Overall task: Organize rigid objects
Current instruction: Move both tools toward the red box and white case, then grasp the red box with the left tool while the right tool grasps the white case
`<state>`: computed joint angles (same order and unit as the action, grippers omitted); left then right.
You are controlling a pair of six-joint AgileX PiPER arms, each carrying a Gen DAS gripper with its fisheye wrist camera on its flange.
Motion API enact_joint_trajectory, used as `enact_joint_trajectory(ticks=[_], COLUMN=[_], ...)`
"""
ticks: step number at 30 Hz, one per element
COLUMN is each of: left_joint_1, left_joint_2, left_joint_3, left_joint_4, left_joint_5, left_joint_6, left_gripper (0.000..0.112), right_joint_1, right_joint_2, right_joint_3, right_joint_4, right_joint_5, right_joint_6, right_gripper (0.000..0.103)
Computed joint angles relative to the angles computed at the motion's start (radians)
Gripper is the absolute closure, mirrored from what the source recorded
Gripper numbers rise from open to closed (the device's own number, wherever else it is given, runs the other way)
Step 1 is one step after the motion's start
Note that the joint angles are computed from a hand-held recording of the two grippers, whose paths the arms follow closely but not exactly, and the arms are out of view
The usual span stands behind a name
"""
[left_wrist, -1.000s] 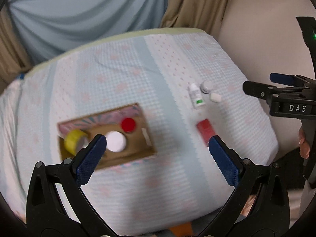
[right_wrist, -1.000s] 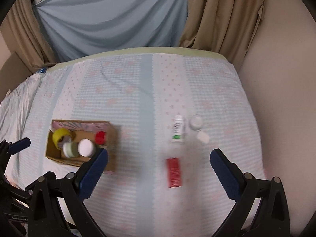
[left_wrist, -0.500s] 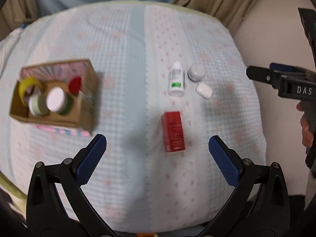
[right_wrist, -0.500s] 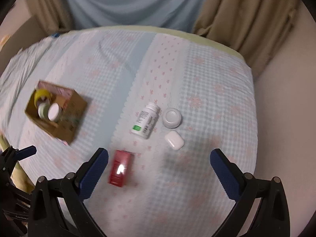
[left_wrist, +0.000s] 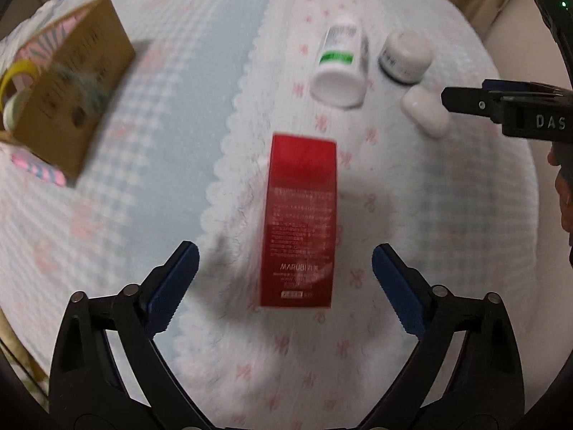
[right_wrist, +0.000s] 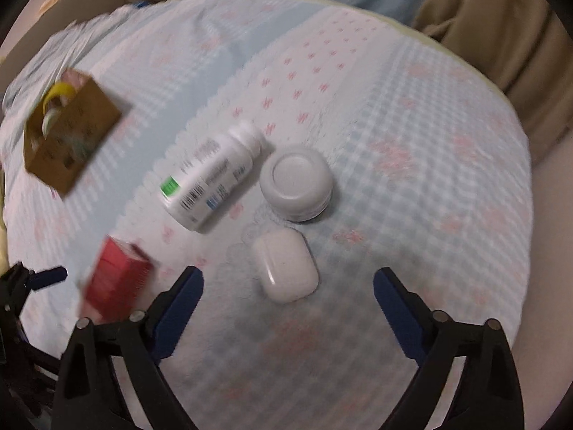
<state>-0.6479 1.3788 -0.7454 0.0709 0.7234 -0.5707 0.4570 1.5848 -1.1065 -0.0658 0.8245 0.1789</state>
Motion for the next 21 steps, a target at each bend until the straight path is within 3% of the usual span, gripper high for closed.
enact_joint_trajectory(ticks=[5,10,13,14,15,17,18,21], left_joint_1=[-0.036,-0.050,-0.045,-0.044,-0.048,-0.068,-0.079,-0.077], left_joint_2=[0.069,0.113,0.157,0.178,0.188,0.194,0.195,0.196], left_joint_3=[0.031,0.020,-0.007,-0.021,-0.027,-0.034,-0.040,-0.049], left_joint_4=[0.065,0.122,0.120,0.119,0.125,0.164,0.180,0.178], left_joint_5=[-0.090,-0.127,-0.139,-0.143,-0.146,-0.139,-0.130,-0.114], left_joint_6=[-0.099,-0.166,-0.154,-0.148,-0.148,-0.175,-0.183,-0.175], left_gripper=[0.025,0.025,0.026,0.029,0.041,0.051,0.062,0.071], right_joint_1=[0.006,0.017,0.008,0.001,-0.006,-0.025,-0.034,-0.045], right_joint_2=[0.075,0.121,0.146,0.152,0.160,0.174,0.186,0.196], right_joint_3=[0.048,0.055,0.046,0.040,0.029,0.005,-0.012,-0.036], right_joint_4=[-0.021,-0.026,-0.007,0.007,0.024,0.075,0.085,0.097], right_joint_5=[-0.097,-0.134,-0.153,-0.156,-0.153,-0.137,-0.132,-0.117], right_joint_6=[-0.128,-0.212,-0.262,-0.284,-0.308,-0.365,-0.383,-0.399], right_gripper=[0.022,0.034,0.034,0.034,0.039,0.050,0.058,0.062])
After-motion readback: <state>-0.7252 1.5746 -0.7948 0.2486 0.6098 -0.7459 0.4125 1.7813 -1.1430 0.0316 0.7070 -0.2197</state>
